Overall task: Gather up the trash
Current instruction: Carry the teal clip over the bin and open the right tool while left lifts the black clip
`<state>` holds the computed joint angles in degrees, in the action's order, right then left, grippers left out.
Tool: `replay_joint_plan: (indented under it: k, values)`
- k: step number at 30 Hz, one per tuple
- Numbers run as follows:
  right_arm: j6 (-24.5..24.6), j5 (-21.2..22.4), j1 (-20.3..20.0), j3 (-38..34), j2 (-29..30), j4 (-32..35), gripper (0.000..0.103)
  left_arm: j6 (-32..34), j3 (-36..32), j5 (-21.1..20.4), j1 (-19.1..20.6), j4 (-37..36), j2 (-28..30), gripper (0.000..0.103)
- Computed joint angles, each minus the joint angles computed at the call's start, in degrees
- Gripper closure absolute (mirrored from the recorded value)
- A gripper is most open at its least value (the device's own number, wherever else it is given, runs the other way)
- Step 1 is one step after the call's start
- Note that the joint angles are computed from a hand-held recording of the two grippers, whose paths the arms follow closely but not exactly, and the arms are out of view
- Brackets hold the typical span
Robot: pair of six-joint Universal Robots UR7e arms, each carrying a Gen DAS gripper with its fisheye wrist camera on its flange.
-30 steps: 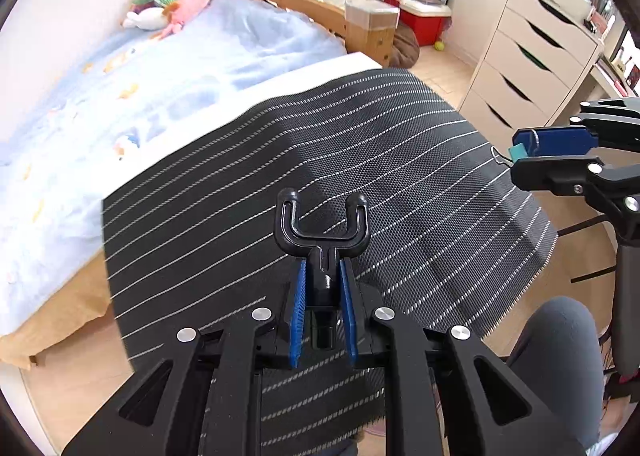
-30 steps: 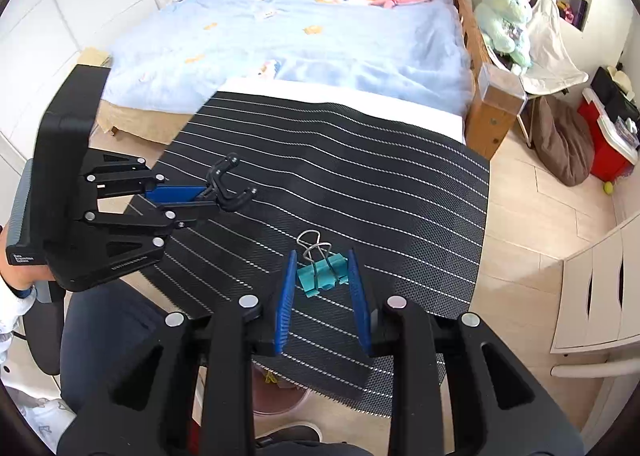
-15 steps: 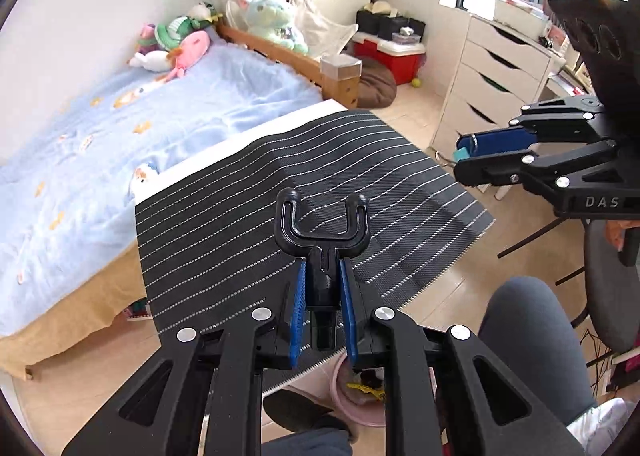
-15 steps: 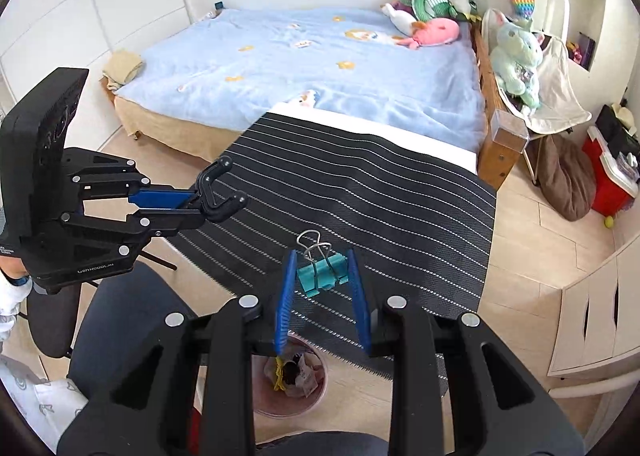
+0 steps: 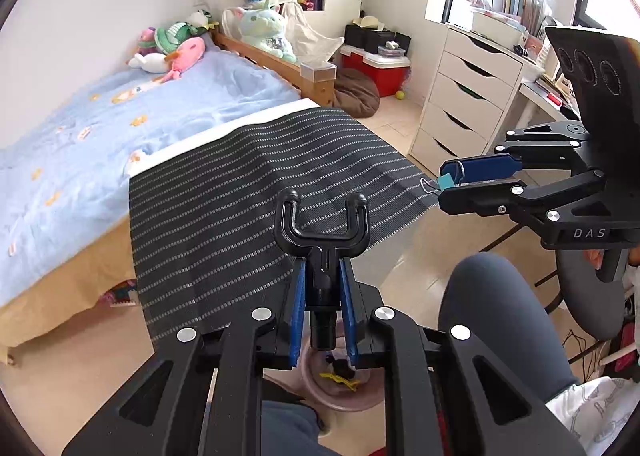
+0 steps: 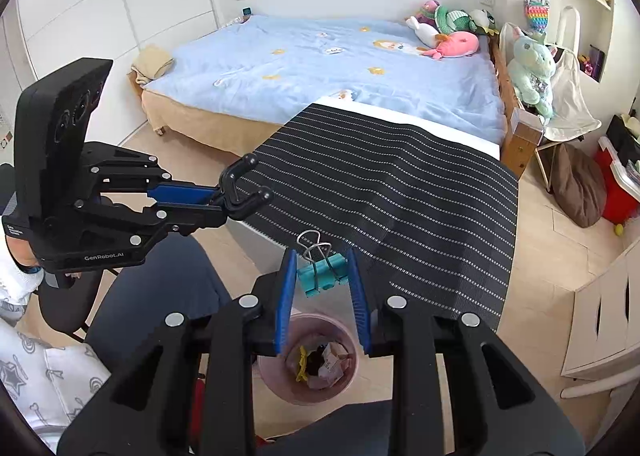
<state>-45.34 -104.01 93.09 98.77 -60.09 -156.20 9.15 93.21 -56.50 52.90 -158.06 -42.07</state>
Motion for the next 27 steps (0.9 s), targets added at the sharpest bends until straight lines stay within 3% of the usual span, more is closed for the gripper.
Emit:
replay_joint_plan:
  k: [8,20,22,23,24,27]
  values:
    - [0.72,0.19,-0.93,5.29,-1.95,-0.41,0.077,-2.76,4.68,-0.58,-0.28,-1.84,-1.76,0.087]
    - [1.58,0.04,-2.06,6.87,-1.28,2.6,0.074,-4.13,7.51,-0.73,-0.34,-2.4,-3.05,0.087]
    - [1.68,-0.22,-2.06,6.78,-1.1,2.46,0.053,-4.1,7.59,-0.71,-0.32,-2.58,-3.06,0.087]
    - [1.81,-0.01,-2.15,6.92,-1.09,1.94,0.026,-4.18,7.71,-0.71,-0.4,-2.62,-3.07,0.087]
    - [1.88,0.51,-2.3,7.13,-1.23,1.56,0.015,-4.11,7.77,-0.75,-0.39,-2.64,-3.12,0.087]
    - [2.23,0.5,-2.37,7.25,-1.26,1.14,0.007,-4.28,7.89,-0.89,-0.37,-2.44,-3.23,0.087]
